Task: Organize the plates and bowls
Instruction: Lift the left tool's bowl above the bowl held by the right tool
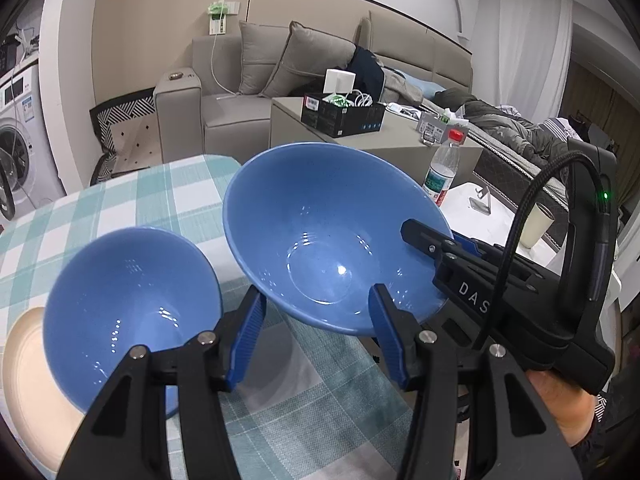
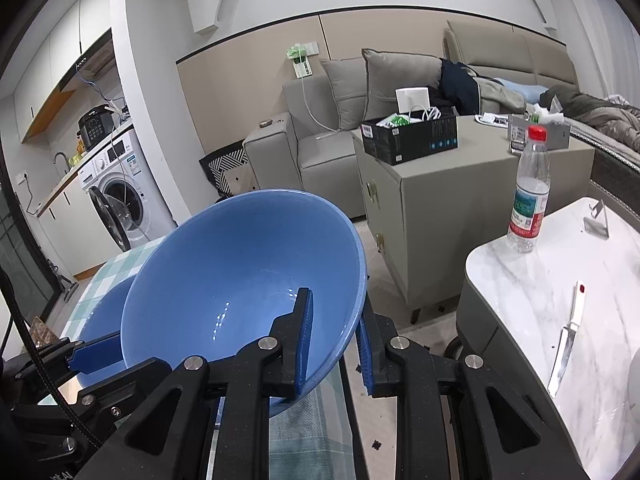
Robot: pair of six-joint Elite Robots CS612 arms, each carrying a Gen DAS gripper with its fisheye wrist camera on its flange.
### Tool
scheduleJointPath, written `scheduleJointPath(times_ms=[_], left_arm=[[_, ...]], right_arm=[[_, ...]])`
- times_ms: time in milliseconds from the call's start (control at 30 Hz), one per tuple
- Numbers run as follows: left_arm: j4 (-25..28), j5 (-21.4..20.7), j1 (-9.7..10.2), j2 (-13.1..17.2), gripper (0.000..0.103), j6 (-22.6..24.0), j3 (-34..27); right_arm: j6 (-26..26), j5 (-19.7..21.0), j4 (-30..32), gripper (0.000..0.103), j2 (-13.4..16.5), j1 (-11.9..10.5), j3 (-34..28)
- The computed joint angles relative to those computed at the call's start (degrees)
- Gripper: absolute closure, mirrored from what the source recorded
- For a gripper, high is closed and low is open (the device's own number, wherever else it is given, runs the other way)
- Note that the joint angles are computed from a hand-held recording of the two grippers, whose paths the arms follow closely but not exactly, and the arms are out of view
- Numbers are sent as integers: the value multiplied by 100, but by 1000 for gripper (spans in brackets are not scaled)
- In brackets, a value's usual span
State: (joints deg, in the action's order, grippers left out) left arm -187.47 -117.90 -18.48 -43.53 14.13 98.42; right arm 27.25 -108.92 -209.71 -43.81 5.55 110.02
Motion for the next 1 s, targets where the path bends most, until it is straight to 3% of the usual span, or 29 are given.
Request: scheduleJointPath(times_ms=[1000], left_arm=[[-501, -145, 240, -205, 50, -20, 247]], right_arm=[[-290, -287, -286, 82, -153, 361, -82]])
